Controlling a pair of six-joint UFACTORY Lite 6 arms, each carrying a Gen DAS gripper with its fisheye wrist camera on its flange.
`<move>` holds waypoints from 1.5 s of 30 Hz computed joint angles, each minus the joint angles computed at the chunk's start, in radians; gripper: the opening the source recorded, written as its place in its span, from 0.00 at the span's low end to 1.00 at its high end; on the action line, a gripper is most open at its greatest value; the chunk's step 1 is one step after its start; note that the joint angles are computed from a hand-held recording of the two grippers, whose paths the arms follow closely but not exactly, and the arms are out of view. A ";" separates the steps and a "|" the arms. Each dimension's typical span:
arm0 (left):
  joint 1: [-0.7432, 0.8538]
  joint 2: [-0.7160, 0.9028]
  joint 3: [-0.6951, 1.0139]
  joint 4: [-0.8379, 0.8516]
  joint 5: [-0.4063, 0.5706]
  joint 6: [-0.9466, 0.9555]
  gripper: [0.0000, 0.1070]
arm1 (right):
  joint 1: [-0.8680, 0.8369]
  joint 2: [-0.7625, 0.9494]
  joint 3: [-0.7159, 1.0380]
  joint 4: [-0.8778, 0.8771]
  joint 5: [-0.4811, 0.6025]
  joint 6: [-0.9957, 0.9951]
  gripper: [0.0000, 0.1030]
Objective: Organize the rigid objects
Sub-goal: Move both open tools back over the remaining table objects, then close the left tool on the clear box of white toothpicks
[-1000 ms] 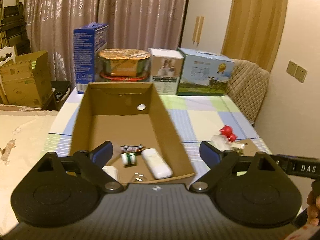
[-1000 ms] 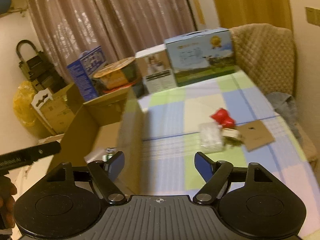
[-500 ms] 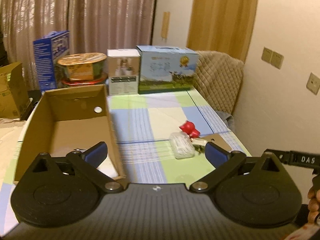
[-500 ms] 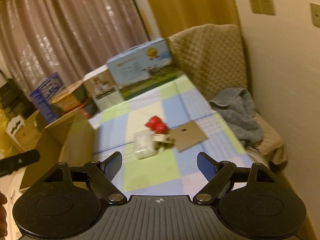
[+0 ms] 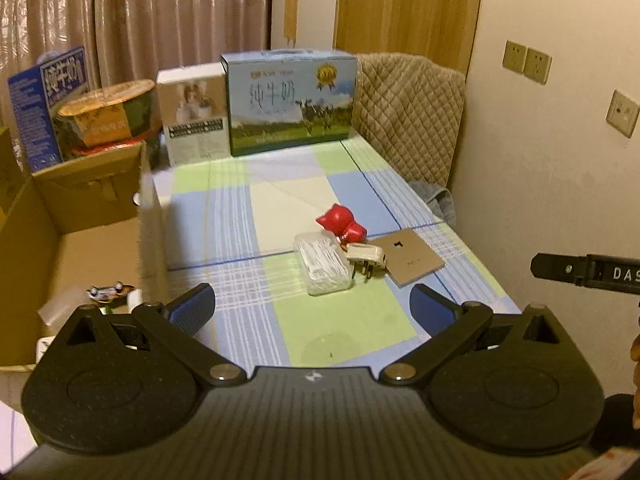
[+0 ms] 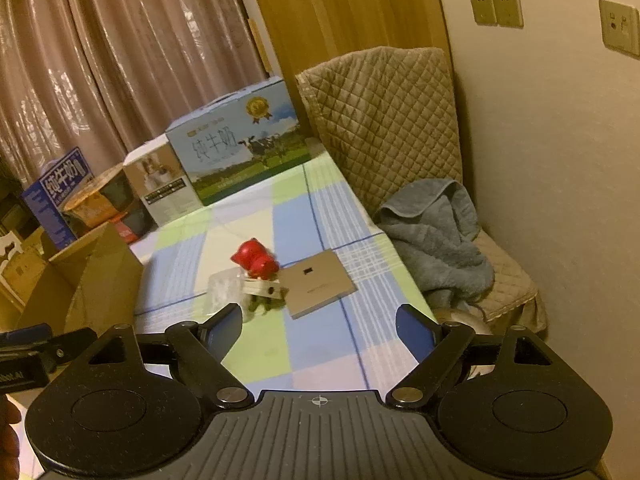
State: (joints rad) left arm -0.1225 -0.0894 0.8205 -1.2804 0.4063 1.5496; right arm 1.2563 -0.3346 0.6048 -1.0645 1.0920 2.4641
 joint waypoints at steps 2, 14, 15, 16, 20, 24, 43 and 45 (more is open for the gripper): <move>-0.035 0.054 0.013 -0.070 -0.036 0.052 0.95 | -0.053 -0.005 -0.033 -0.024 -0.053 0.003 0.79; -0.179 0.467 0.189 -0.859 -0.158 0.777 0.95 | -0.438 0.227 -0.094 -0.431 -0.418 0.113 0.79; -0.186 0.495 0.203 -0.927 -0.157 0.839 0.95 | -0.461 0.263 -0.084 -0.480 -0.436 0.142 0.79; -0.190 0.524 0.221 -0.986 -0.158 0.893 0.95 | -0.483 0.299 -0.074 -0.533 -0.450 0.172 0.79; -0.214 0.634 0.292 -1.236 -0.159 1.125 0.87 | -0.555 0.431 -0.028 -0.701 -0.481 0.275 0.79; -0.225 0.752 0.407 -1.237 -0.166 1.114 0.87 | -0.625 0.525 0.017 -0.842 -0.514 0.342 0.79; -0.228 0.943 0.652 -0.810 -0.189 0.681 0.49 | -0.756 0.712 0.159 -1.091 -0.606 0.400 0.79; -0.218 0.896 0.588 -0.829 -0.180 0.702 0.49 | -0.765 0.744 0.189 -1.131 -0.628 0.397 0.79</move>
State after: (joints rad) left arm -0.3403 0.8070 1.4081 -2.1091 0.2259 2.2516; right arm 0.4915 0.4099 0.7940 -2.1958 0.4639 2.8607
